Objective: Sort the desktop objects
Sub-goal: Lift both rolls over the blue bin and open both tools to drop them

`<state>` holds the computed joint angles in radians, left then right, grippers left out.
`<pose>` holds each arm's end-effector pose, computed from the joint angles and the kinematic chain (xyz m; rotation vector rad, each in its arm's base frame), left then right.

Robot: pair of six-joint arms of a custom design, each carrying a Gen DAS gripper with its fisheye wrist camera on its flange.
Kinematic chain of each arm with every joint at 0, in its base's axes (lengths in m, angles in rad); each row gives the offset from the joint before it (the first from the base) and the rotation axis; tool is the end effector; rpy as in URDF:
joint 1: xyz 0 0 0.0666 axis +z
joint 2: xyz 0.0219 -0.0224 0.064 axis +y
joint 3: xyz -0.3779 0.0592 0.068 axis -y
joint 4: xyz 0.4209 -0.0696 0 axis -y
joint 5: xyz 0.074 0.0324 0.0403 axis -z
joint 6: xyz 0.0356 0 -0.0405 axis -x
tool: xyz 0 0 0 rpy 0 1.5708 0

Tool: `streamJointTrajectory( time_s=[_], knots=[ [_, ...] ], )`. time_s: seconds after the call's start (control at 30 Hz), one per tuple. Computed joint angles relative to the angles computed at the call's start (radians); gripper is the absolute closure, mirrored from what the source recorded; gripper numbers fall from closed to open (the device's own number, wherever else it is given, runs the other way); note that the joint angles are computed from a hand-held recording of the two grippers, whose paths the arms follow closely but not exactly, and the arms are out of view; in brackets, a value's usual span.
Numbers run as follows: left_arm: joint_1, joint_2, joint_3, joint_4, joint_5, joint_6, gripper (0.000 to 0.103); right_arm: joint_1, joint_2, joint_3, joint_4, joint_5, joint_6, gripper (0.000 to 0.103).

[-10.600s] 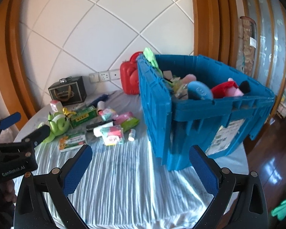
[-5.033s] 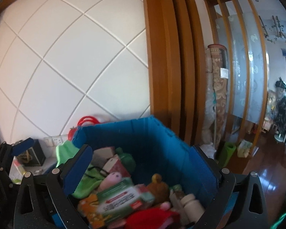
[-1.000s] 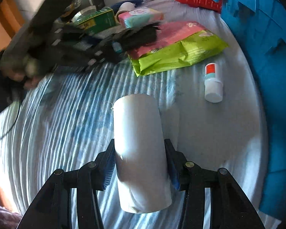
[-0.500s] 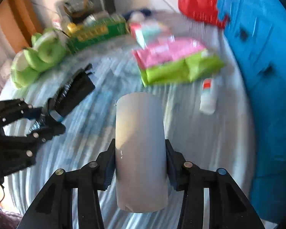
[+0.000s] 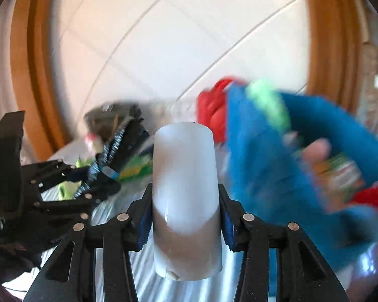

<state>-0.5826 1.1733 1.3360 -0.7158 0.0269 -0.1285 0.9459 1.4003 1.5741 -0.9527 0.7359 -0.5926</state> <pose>0.3723 -0.2470 0.5158 0.7593 1.9987 -0.2965 0.3184 0.3999 0.5167 -0.0357 2.1183 0.0289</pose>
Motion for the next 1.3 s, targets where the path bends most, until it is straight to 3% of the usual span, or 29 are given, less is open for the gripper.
streamJointTrajectory(
  time_s=[0.1,0.2,0.43,0.6,0.63,0.67,0.7,0.73,0.77,0.83,1.1,1.3],
  knots=[
    [-0.093,0.061,0.102,0.014,-0.046,-0.025,0.069,-0.009,-0.077,-0.024,-0.027,0.097,0.002,0.058],
    [-0.172,0.147,0.215,0.016,-0.094,-0.015,0.069,-0.043,-0.151,-0.056,-0.055,0.141,0.0,0.058],
    [-0.272,0.351,0.482,-0.025,-0.174,0.0,0.069,-0.202,-0.313,-0.151,0.011,0.102,0.108,0.058],
    [-0.319,0.466,0.642,-0.08,-0.258,0.014,0.067,-0.341,-0.369,-0.182,0.056,-0.002,0.163,0.057],
    [-0.325,0.484,0.676,-0.095,-0.281,0.02,0.063,-0.368,-0.363,-0.171,0.055,-0.013,0.175,0.057],
    [-0.332,0.499,0.703,-0.095,-0.319,0.031,0.054,-0.39,-0.366,-0.174,0.075,-0.019,0.186,0.05],
    [-0.338,0.511,0.726,-0.085,-0.363,0.04,0.045,-0.407,-0.373,-0.179,0.096,-0.016,0.192,0.034],
    [-0.341,0.514,0.737,-0.071,-0.395,0.045,0.023,-0.415,-0.384,-0.18,0.1,0.003,0.195,0.026],
    [-0.342,0.508,0.731,-0.04,-0.432,0.052,0.008,-0.419,-0.391,-0.179,0.108,0.011,0.204,0.021],
    [-0.341,0.485,0.701,0.029,-0.486,0.059,0.001,-0.423,-0.413,-0.192,0.143,-0.002,0.233,0.021],
    [-0.361,0.458,0.642,0.04,-0.629,0.063,0.001,-0.356,-0.444,-0.233,0.184,0.009,0.274,0.006],
    [-0.363,0.407,0.534,0.036,-0.683,0.114,0.001,-0.313,-0.446,-0.264,0.198,-0.041,0.279,0.006]
  ],
)
